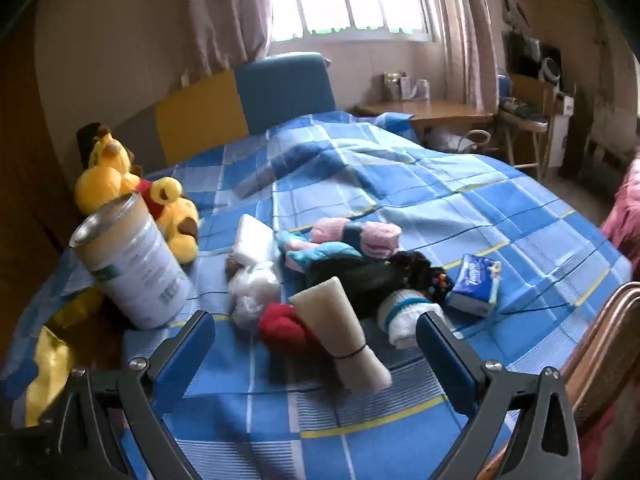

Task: Organize soft objects

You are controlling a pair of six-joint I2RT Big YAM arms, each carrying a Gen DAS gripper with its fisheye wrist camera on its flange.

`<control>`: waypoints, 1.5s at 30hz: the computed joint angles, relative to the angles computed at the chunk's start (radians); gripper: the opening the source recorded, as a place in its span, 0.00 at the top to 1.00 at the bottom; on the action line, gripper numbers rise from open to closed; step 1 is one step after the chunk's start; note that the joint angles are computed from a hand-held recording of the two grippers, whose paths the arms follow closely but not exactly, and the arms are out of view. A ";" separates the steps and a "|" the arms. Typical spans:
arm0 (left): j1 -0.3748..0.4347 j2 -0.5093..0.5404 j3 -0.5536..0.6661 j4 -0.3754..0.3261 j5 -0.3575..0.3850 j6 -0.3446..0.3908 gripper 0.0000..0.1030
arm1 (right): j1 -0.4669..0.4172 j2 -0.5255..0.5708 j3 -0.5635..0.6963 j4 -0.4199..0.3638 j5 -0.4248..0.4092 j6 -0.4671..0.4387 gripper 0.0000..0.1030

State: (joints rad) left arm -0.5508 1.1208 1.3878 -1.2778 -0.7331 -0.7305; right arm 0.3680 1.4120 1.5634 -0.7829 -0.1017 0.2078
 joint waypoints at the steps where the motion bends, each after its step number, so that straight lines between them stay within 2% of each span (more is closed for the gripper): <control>1: 0.000 0.000 -0.001 0.000 0.003 0.001 0.00 | -0.001 -0.024 -0.025 0.010 -0.006 0.010 0.00; 4: 0.000 0.000 -0.008 0.010 0.023 0.008 0.00 | 0.002 -0.105 -0.106 0.006 -0.021 0.021 0.00; 10: 0.009 -0.011 -0.025 0.027 0.059 0.014 0.00 | 0.008 -0.120 -0.125 0.022 -0.021 -0.004 0.00; 16: 0.020 -0.016 -0.036 0.061 0.135 0.041 0.00 | 0.009 -0.121 -0.127 0.025 -0.022 -0.005 0.00; 21: 0.012 -0.014 -0.036 0.062 0.126 0.055 0.00 | 0.008 -0.121 -0.129 0.032 -0.023 -0.004 0.00; 45: 0.025 0.011 -0.029 0.071 0.198 0.089 0.00 | -0.003 -0.123 -0.133 0.038 -0.056 0.023 0.00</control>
